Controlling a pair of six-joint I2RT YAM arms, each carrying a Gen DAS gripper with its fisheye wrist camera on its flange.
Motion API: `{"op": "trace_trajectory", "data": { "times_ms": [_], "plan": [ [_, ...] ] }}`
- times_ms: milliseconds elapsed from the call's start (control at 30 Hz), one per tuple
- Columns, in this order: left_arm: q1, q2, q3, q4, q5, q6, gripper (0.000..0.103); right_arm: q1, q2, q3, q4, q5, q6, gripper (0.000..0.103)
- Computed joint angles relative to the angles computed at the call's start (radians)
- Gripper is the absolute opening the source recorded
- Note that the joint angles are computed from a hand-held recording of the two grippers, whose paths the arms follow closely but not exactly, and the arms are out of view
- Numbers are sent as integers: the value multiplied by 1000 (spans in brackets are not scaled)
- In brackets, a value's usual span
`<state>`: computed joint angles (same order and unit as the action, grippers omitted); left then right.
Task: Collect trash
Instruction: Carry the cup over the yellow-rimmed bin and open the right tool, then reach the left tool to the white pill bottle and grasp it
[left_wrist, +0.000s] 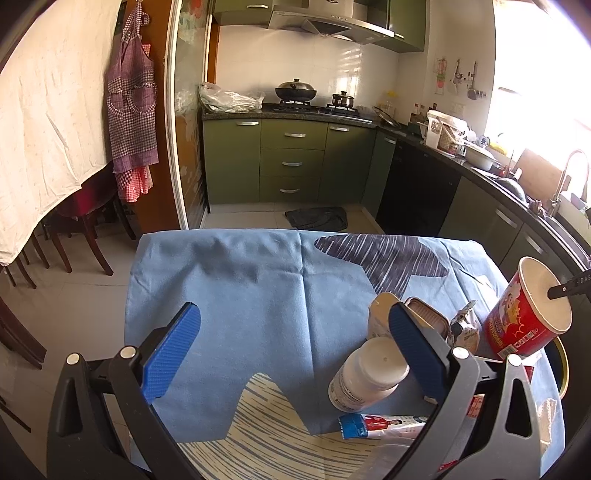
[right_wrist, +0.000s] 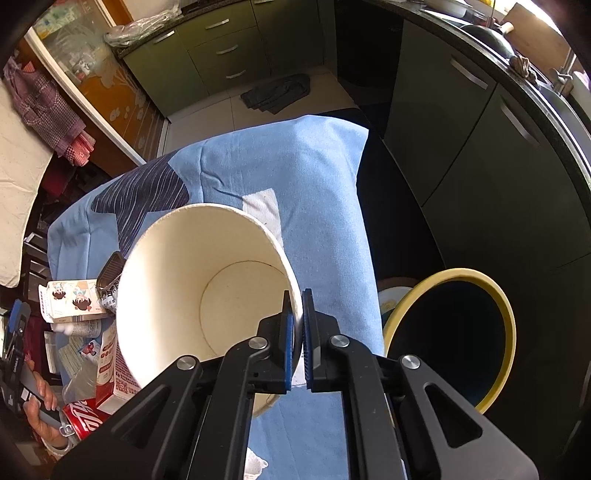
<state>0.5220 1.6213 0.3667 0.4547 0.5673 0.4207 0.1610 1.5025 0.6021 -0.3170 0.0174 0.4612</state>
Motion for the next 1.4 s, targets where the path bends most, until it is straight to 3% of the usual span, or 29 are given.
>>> {"op": "trace_trajectory", "data": {
  "times_ms": [167, 333, 467, 567, 733, 867, 1400],
  "plan": [
    [4, -7, -6, -1, 8, 0, 97, -174, -256, -93, -99, -37, -74, 5],
    [6, -11, -4, -6, 9, -5, 97, -664, -463, -172, -206, -164, -326, 5],
    [8, -8, -2, -10, 13, -1, 97, -1062, -276, -205, -88, -262, -555, 6],
    [6, -11, -1, -17, 10, 2, 97, -1206, -49, -210, 65, -292, -633, 6],
    [-2, 2, 2, -10, -2, -2, 97, -1271, 264, -170, 266, -302, -655, 8],
    [-12, 16, 5, -4, -11, -4, 97, -1264, 373, -163, 339, -300, -647, 14],
    [-64, 10, -15, -18, -42, 73, 97, -1304, 267, -259, 315, -338, -747, 23]
  ]
}}
